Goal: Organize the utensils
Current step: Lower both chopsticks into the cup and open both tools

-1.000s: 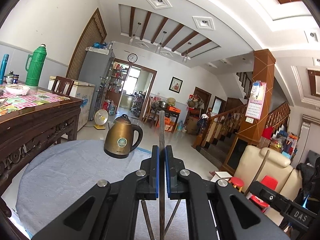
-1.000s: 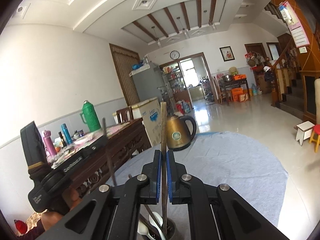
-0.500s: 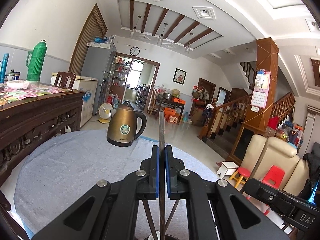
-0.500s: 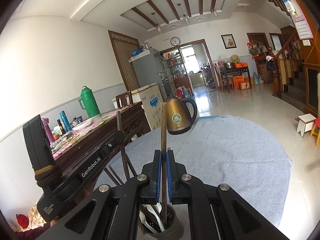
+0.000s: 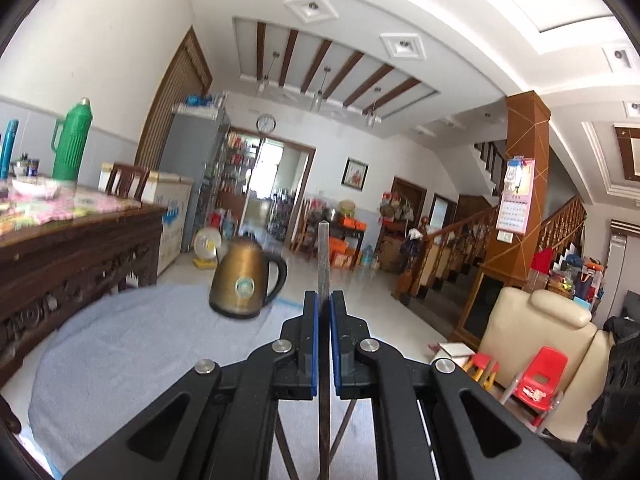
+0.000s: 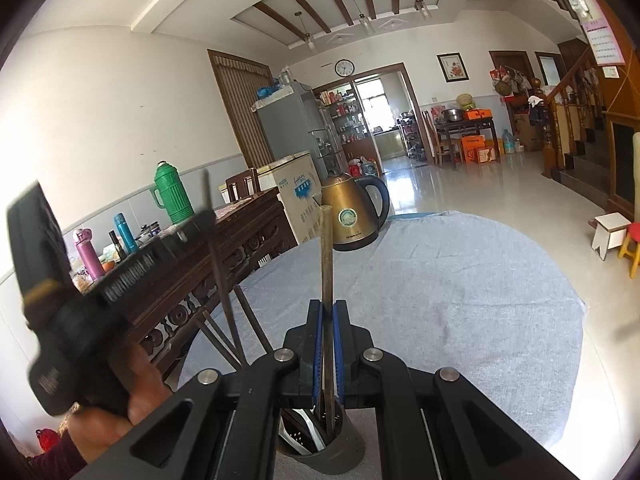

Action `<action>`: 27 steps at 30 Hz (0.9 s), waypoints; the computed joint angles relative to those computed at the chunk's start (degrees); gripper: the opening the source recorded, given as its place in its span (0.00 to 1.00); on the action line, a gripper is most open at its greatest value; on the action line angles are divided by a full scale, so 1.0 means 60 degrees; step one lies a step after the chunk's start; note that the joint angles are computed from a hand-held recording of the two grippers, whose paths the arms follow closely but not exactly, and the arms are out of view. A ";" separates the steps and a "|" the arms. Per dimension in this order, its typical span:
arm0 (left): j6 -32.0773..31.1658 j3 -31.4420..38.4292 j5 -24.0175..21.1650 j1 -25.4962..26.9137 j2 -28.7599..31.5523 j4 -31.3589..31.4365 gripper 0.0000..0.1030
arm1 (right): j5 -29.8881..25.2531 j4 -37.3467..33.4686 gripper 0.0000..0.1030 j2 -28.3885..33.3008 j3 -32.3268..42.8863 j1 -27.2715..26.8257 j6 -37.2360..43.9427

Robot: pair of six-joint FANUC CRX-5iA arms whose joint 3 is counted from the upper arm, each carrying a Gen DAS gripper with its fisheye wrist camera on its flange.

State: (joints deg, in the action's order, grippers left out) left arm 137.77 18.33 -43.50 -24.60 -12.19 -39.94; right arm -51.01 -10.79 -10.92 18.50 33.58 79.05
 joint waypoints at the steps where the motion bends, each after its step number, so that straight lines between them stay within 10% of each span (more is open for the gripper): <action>1: 0.0109 0.0087 -0.0047 -0.0120 0.0072 -0.0270 0.05 | -0.0011 -0.0018 0.06 0.0007 -0.0008 -0.0007 0.0007; 16: 0.0422 -0.0321 -0.0862 -0.0457 0.0268 -0.0602 0.05 | -0.0359 -0.0124 0.06 0.0153 0.0156 0.0024 0.0123; 27: -0.0927 -0.0851 -0.0582 0.0042 -0.0021 0.1024 0.05 | -0.0737 -0.0270 0.06 0.0171 0.0211 -0.0103 -0.0003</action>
